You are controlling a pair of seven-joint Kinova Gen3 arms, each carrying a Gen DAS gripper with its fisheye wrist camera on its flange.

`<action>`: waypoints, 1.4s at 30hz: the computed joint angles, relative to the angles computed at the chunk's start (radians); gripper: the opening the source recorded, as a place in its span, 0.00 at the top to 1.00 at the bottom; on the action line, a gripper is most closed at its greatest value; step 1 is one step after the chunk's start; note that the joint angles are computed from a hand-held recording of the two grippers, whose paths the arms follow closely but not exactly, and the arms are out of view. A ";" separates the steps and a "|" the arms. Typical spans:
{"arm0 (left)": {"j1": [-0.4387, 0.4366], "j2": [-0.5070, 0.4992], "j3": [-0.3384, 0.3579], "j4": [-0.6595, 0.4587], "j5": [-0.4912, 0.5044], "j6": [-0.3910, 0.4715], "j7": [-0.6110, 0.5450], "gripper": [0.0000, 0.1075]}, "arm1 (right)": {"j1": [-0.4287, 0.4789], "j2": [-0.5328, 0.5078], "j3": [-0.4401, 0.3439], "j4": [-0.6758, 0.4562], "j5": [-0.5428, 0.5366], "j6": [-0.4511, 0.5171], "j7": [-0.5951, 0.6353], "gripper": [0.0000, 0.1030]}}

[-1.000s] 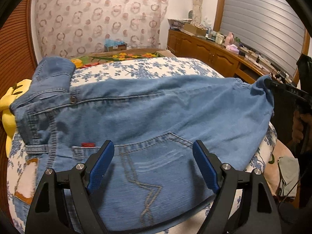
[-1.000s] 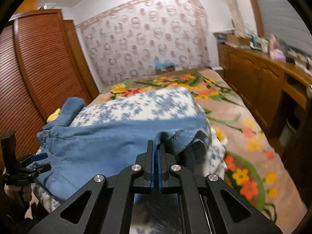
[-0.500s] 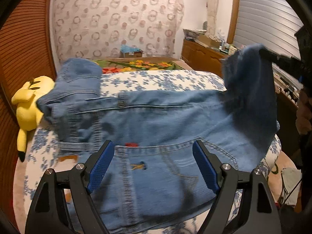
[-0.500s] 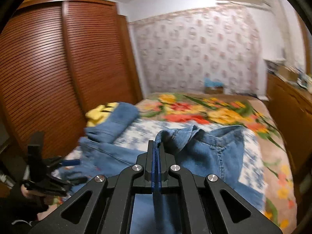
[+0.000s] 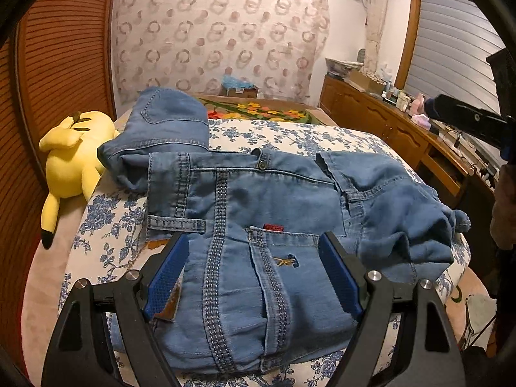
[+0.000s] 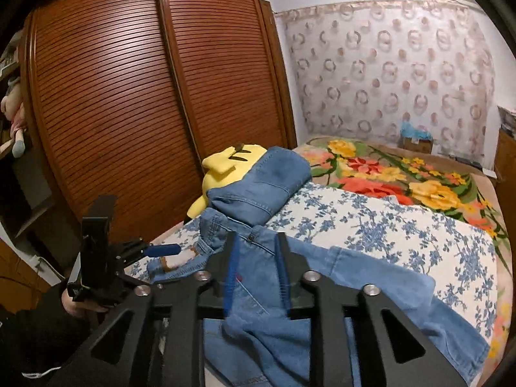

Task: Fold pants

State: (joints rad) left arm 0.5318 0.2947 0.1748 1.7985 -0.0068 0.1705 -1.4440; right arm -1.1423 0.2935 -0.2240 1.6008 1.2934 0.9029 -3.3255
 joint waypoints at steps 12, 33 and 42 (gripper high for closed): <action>-0.056 0.057 0.121 -0.080 0.039 0.023 -0.107 0.23 | 0.022 0.039 0.019 -0.112 -0.181 0.168 0.188 0.59; -0.017 0.155 0.140 -0.153 0.125 0.130 -0.242 0.35 | 0.178 0.233 0.177 -0.413 -0.629 0.025 0.706 0.57; -0.123 0.180 0.275 -0.158 0.229 0.144 -0.389 0.72 | 0.195 0.237 0.203 -0.381 -0.712 -0.089 0.783 0.91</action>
